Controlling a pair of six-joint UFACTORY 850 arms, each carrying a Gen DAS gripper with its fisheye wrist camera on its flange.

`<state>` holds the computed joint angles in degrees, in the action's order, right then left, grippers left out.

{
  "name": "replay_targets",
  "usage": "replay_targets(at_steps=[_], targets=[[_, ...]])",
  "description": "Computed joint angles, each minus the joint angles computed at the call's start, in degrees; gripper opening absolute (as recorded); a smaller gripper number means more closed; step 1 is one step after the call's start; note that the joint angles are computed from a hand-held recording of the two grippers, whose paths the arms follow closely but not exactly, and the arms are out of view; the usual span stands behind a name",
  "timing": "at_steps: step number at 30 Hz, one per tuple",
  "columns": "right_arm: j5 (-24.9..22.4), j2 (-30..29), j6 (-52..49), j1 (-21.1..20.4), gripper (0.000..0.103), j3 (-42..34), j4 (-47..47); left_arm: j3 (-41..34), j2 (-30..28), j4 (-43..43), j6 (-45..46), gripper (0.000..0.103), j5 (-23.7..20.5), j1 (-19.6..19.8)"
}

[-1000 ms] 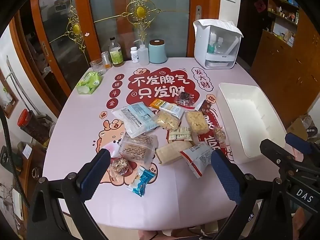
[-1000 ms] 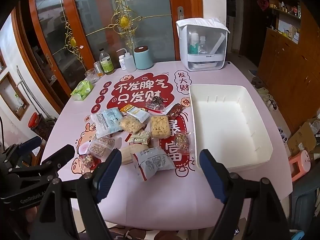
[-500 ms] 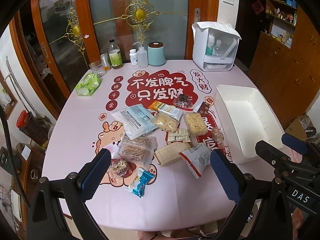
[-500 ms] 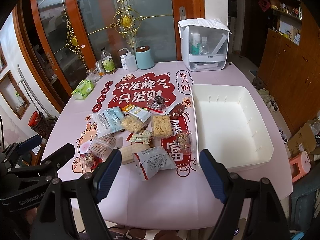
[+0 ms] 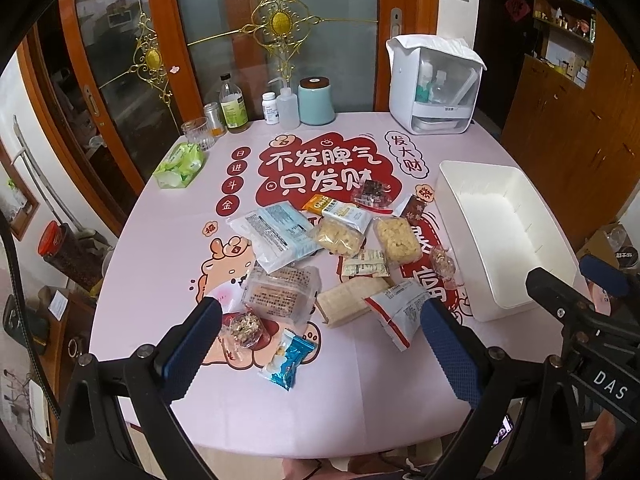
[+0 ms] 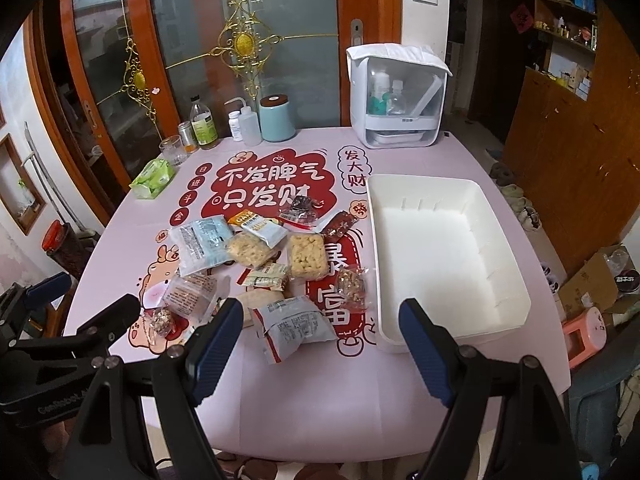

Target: Organize snacks

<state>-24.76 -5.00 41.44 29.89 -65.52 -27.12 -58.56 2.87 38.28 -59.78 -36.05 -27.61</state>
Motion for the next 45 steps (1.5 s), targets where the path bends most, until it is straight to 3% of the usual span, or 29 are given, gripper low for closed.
replay_targets(at_steps=[33,45], targets=[[-1.7,-0.3,6.0,2.6,0.081,0.3,-5.2,0.5,0.2,-4.0,4.7,0.099,-0.1,0.8],[-3.5,-1.9,7.5,5.1,0.081,-2.1,-6.6,2.0,2.4,-4.7,7.2,0.099,1.5,3.8]])
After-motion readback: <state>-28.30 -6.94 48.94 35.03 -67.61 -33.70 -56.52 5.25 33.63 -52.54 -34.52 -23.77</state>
